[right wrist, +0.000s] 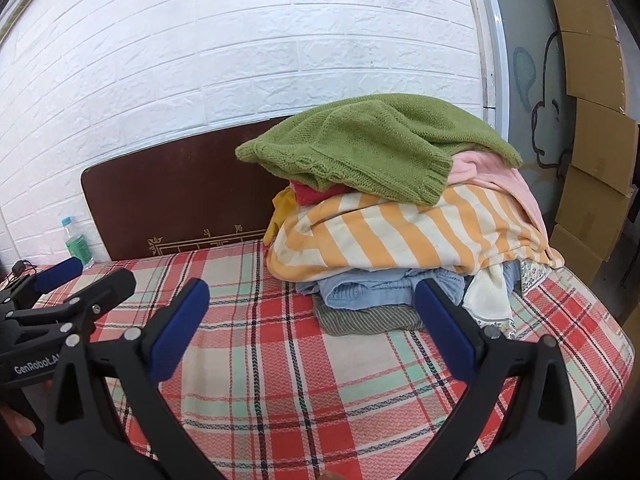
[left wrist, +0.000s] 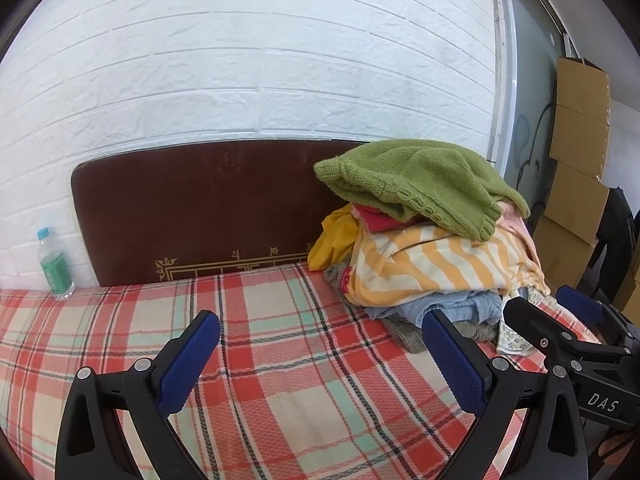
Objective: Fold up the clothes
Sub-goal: 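Move the right tool toward the green knit sweater atop the clothes pile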
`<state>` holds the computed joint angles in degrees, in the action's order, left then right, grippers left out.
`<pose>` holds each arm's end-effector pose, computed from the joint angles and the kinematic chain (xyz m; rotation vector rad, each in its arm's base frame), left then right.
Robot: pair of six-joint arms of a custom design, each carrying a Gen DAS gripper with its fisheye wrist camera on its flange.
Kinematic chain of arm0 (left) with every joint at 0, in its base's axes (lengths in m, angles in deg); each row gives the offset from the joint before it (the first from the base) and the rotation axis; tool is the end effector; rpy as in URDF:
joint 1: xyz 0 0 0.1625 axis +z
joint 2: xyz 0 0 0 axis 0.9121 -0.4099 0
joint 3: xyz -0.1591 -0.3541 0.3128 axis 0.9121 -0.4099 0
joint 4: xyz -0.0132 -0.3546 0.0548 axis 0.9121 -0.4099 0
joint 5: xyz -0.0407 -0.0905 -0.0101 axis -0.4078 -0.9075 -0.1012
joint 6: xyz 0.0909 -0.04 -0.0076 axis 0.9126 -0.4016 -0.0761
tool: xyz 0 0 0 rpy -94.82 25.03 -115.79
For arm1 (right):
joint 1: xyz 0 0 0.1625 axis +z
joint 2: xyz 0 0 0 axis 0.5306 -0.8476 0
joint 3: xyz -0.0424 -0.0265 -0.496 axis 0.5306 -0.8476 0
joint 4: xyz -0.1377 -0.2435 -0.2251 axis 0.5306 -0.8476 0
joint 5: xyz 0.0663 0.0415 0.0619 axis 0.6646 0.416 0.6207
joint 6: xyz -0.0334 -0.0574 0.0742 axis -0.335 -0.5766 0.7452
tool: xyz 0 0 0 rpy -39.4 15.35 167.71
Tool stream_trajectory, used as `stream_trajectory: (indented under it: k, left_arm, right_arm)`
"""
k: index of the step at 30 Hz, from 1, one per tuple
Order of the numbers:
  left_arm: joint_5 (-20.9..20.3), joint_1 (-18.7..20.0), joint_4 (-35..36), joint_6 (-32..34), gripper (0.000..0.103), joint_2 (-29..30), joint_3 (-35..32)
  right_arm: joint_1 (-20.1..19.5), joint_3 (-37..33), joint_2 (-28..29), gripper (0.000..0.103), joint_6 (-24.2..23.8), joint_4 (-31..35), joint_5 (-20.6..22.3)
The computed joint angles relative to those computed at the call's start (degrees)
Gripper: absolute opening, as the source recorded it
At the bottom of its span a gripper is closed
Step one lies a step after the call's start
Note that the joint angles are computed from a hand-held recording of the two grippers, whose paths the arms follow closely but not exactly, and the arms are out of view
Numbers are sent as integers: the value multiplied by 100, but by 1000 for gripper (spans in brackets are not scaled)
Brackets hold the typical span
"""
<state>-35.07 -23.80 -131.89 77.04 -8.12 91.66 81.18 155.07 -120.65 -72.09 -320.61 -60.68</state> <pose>-0.2665 -0.5228 0.2272 0.6703 2.2280 -1.2168 0.2902 -0.5092 0.1984 0.3854 -2.0661 1.3382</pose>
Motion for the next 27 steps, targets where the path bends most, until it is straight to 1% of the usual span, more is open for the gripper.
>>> stream_trajectory:
  k: [2, 4, 5, 7, 8, 9, 13, 19, 27]
  left_arm:
    - [-24, 16, 21, 8, 103, 11, -53]
    - [-34, 35, 63, 6, 103, 26, -118]
    - [-47, 50, 118, -1, 103, 51, -183]
    - [-7, 49, 131, 1, 103, 152, -292]
    - [13, 32, 74, 7, 103, 115, -213]
    - [32, 16, 18, 14, 103, 78, -136]
    - [-38, 82, 49, 112, 103, 136, -291]
    - [-90, 166, 207, 96, 103, 158, -486]
    - [-112, 253, 197, 260, 103, 277, -719]
  right_arm:
    - [-65, 66, -74, 103, -69, 89, 179]
    - [-84, 26, -79, 103, -177, 100, 245]
    - [-89, 49, -37, 103, -272, -67, 257]
    - [-88, 20, 25, 103, -439, -252, 201]
    - [-86, -22, 45, 103, -515, -284, 148]
    - [-95, -36, 44, 103, -579, -278, 133]
    - [-136, -150, 45, 103, -691, -191, -53]
    - [-222, -277, -37, 103, -764, -19, 92]
    - [-216, -750, 100, 103, -1328, 136, 153]
